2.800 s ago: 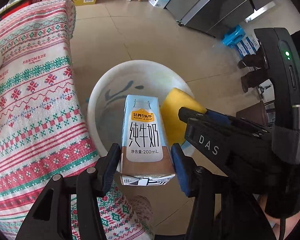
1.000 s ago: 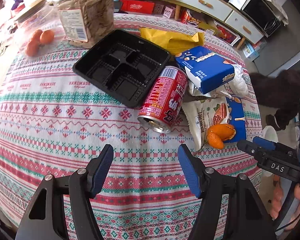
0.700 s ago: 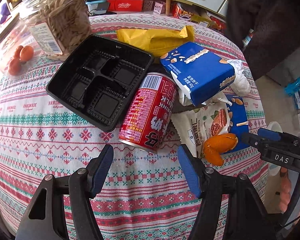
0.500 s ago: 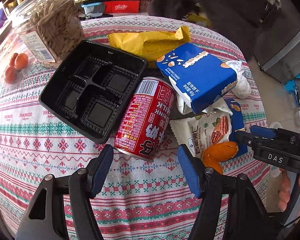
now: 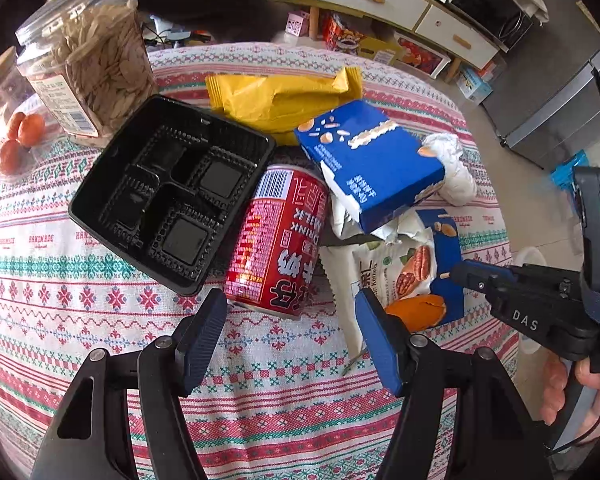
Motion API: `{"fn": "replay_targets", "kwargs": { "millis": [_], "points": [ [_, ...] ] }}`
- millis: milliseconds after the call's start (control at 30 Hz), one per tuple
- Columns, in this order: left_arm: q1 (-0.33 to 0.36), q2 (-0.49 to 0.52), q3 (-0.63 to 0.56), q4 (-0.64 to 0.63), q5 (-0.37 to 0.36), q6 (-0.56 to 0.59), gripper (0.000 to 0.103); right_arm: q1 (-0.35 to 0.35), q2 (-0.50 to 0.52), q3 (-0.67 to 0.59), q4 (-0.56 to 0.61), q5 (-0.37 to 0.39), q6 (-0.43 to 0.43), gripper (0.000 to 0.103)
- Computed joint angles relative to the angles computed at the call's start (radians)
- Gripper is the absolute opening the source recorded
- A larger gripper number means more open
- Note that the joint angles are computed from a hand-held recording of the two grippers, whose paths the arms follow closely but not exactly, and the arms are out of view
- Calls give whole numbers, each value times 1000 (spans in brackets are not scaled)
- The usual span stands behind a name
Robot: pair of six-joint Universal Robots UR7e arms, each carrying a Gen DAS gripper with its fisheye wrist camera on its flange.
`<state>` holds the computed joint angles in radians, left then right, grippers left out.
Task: Collect trash
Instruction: 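Grasp the red can with the left tool while the right tool grasps the blue box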
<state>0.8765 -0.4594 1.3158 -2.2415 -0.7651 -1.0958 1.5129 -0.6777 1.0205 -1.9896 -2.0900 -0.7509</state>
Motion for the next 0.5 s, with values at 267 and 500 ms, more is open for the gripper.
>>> {"fn": "replay_targets", "kwargs": {
  "millis": [267, 500],
  "points": [
    [18, 66, -139, 158, 23, 25, 69, -26, -17, -4, 29, 0, 2, 24],
    [40, 67, -106, 59, 10, 54, 55, -39, -11, -11, 87, 36, 25, 44]
  ]
}}
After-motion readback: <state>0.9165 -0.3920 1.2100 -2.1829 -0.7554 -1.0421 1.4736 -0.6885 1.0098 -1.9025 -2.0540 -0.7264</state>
